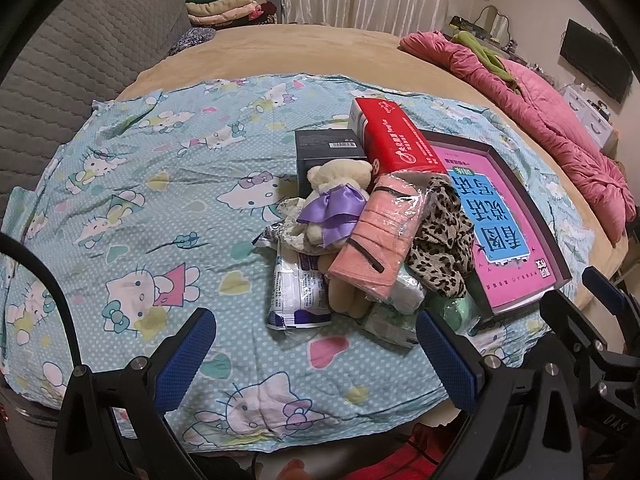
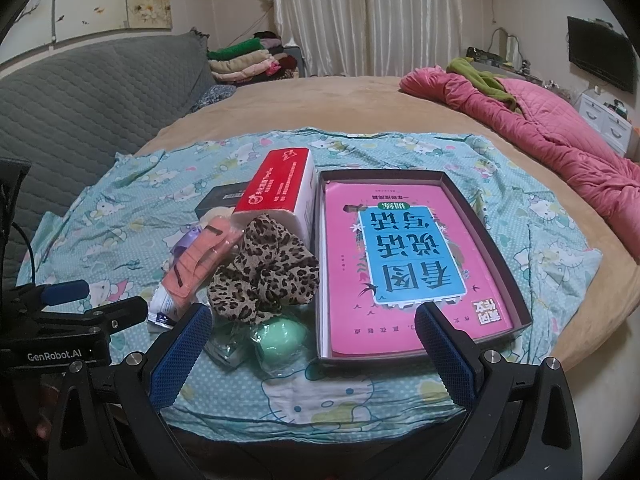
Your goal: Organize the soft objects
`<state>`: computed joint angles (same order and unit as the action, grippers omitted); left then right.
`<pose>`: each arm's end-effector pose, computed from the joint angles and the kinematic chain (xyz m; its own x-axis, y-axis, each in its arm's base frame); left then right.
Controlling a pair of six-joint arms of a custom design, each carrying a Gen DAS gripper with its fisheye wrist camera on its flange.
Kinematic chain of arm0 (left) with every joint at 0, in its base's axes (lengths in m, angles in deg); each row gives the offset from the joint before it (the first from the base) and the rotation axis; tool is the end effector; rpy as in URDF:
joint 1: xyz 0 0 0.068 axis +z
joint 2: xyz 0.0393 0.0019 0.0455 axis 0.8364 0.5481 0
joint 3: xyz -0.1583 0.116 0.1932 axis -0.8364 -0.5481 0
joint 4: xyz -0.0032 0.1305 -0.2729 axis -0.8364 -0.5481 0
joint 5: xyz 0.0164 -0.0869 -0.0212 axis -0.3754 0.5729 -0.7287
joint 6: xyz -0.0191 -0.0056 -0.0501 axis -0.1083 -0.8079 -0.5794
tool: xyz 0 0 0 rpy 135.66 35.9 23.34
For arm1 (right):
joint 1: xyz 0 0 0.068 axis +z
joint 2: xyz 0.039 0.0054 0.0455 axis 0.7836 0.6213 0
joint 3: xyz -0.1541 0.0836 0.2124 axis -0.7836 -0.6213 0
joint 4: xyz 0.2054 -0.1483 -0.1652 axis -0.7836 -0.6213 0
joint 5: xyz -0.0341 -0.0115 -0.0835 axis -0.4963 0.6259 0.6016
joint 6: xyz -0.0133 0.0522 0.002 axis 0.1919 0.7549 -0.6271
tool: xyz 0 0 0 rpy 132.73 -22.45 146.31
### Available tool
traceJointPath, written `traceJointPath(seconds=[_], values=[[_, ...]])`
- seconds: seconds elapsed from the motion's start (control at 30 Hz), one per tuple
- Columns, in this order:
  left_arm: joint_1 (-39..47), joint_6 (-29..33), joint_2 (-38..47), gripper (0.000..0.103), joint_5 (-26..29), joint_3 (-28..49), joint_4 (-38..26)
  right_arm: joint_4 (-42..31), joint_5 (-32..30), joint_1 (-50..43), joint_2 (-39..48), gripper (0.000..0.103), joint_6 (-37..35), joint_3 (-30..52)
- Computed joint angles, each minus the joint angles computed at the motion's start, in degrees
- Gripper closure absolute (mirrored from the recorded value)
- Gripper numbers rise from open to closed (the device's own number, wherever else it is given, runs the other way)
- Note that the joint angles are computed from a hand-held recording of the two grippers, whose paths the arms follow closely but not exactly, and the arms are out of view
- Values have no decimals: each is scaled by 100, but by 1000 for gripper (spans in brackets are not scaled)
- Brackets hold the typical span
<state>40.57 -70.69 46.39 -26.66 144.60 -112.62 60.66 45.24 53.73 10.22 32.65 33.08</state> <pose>0.3617 -0.1087 0.2166 -0.8116 0.2344 -0.5351 0.3264 0.9416 -0.0826 0.2672 0.0057 0.2184 -0.6637 0.1722 -0.7279 0.1863 0.9805 0.0621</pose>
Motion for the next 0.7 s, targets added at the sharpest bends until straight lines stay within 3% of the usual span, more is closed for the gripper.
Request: traceJointPath(seconds=[0.7], values=[[41,120,207,2,284,64,49,127,-86,3,306,2,-61,66]])
